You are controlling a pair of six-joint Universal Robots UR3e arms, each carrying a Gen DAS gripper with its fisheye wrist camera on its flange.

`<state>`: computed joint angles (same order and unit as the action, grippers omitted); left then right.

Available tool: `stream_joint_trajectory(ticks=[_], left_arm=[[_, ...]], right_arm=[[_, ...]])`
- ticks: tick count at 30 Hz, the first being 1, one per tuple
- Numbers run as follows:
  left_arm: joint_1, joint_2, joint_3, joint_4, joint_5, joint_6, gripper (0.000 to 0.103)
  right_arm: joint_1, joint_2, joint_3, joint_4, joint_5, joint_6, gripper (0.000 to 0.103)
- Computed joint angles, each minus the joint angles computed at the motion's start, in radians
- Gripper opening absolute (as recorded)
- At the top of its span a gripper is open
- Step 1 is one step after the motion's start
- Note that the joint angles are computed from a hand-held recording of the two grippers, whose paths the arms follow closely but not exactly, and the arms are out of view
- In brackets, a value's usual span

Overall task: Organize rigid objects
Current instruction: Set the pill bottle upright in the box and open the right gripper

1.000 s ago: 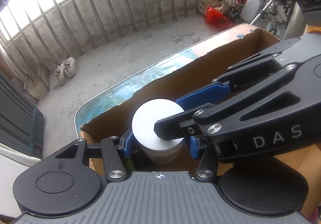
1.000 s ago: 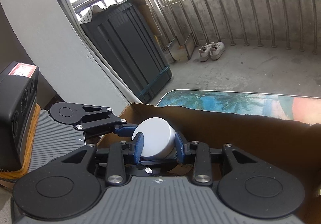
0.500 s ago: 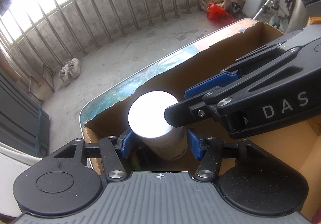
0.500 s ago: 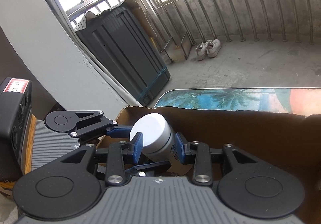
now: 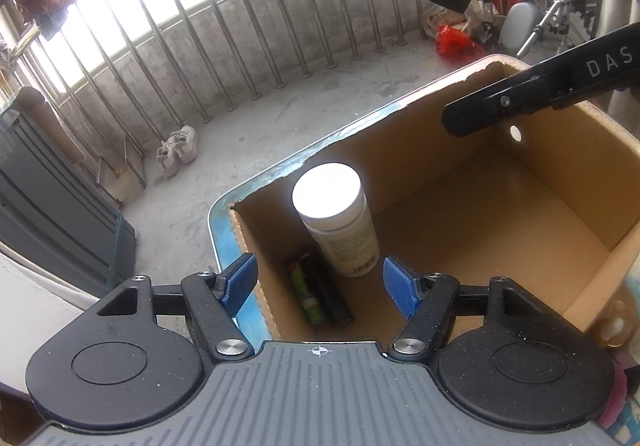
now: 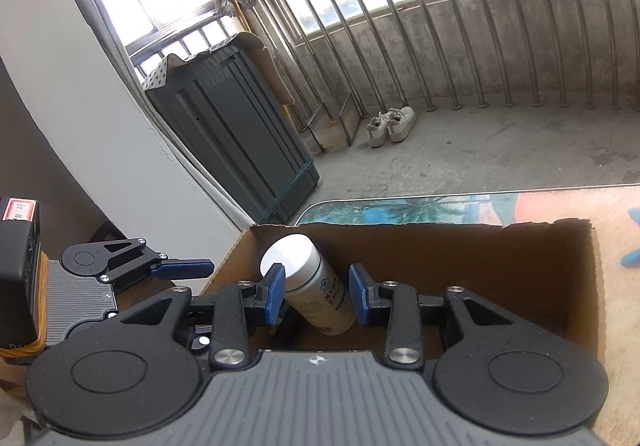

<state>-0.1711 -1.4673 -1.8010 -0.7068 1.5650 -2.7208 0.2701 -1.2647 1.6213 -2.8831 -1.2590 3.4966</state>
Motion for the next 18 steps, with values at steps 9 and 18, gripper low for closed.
stream_joint_trajectory(ticks=[9,18], left_arm=[[-0.041,0.411,-0.143,-0.138,-0.054,-0.023,0.075],[-0.121,0.705,-0.417,-0.087,-0.180,-0.147,0.077]], right_arm=[[-0.017,-0.373,0.237,0.042,-0.058,-0.017,0.044],[-0.059,-0.868,0.611,0.086,-0.075,-0.006,0.045]])
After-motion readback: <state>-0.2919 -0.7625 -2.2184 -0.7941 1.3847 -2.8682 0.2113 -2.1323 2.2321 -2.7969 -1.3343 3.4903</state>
